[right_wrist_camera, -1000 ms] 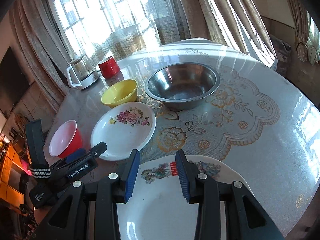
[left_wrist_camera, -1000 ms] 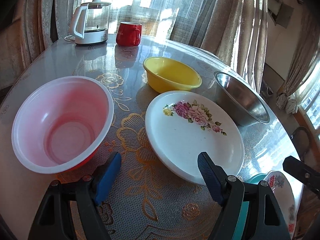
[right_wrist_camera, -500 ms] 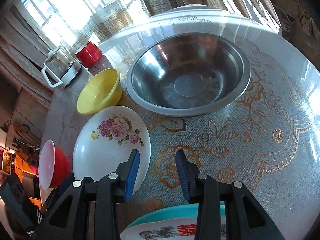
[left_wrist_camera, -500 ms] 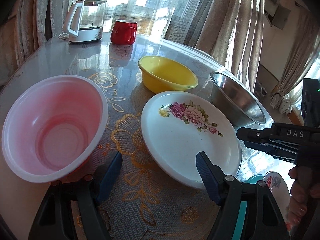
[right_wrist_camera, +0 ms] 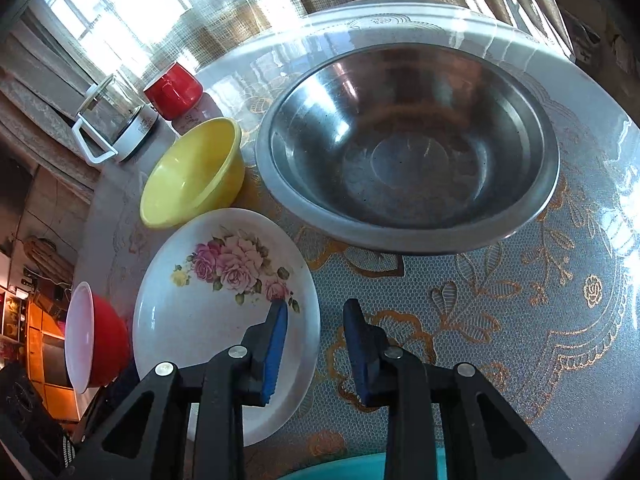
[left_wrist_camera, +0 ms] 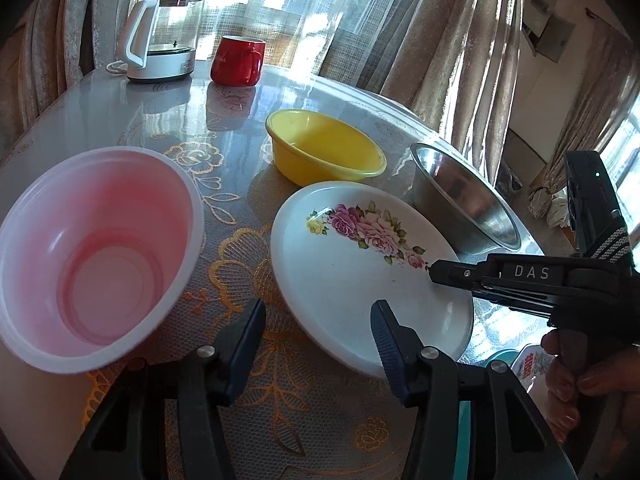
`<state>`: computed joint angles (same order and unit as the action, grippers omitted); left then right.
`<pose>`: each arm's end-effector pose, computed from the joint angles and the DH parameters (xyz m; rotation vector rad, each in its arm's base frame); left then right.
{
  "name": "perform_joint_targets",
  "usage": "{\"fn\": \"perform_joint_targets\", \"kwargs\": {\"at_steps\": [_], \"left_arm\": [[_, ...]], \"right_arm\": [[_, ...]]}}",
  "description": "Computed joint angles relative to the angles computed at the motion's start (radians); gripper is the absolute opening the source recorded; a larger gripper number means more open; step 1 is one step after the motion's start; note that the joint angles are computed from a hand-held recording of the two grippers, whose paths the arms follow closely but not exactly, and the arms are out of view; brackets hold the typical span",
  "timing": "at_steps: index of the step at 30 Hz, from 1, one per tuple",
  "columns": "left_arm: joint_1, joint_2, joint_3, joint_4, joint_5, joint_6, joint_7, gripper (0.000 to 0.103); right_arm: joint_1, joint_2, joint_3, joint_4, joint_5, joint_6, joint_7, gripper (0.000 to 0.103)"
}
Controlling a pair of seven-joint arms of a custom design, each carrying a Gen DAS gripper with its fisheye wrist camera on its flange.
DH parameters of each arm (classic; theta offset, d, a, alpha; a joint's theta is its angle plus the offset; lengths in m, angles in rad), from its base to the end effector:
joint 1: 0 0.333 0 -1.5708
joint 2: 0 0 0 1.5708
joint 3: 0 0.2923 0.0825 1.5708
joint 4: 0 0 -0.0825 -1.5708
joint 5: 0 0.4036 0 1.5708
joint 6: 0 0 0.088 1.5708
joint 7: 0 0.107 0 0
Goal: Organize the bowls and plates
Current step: 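Move both grippers to the small floral plate and grasp its rim, then lift the floral plate with both grippers and carry it toward the stack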
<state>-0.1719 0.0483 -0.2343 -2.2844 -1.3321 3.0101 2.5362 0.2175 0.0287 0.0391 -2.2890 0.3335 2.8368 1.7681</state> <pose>0.5265 -0.1489 0.3333 -1.8542 2.0273 -1.1134 0.5562 0.1284 0.3578 -1.6163 2.0452 -0.1578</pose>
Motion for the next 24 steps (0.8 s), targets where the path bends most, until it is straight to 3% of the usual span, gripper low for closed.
{"fn": "perform_joint_targets", "kwargs": {"at_steps": [3, 6, 11, 16, 24], "left_arm": [[0.005, -0.001, 0.002, 0.001, 0.002, -0.025, 0.004, 0.034], [0.004, -0.002, 0.003, -0.001, 0.001, -0.028, 0.008, 0.033], [0.001, -0.004, 0.004, -0.007, 0.021, -0.019, -0.004, 0.032], [-0.004, -0.007, 0.002, -0.016, 0.064, -0.003, -0.028, 0.032], [0.001, -0.013, 0.003, -0.021, 0.092, -0.015, -0.047, 0.032]], "right_arm": [[0.007, 0.006, -0.001, 0.007, -0.088, -0.002, 0.039, 0.018], [0.011, 0.006, -0.001, 0.006, -0.109, 0.002, 0.063, 0.016], [0.007, -0.013, 0.006, -0.022, 0.020, 0.016, -0.006, 0.013], [0.014, -0.036, 0.010, -0.057, 0.004, 0.041, 0.023, 0.013], [0.026, -0.095, 0.012, -0.120, 0.097, 0.077, -0.039, 0.013]]}}
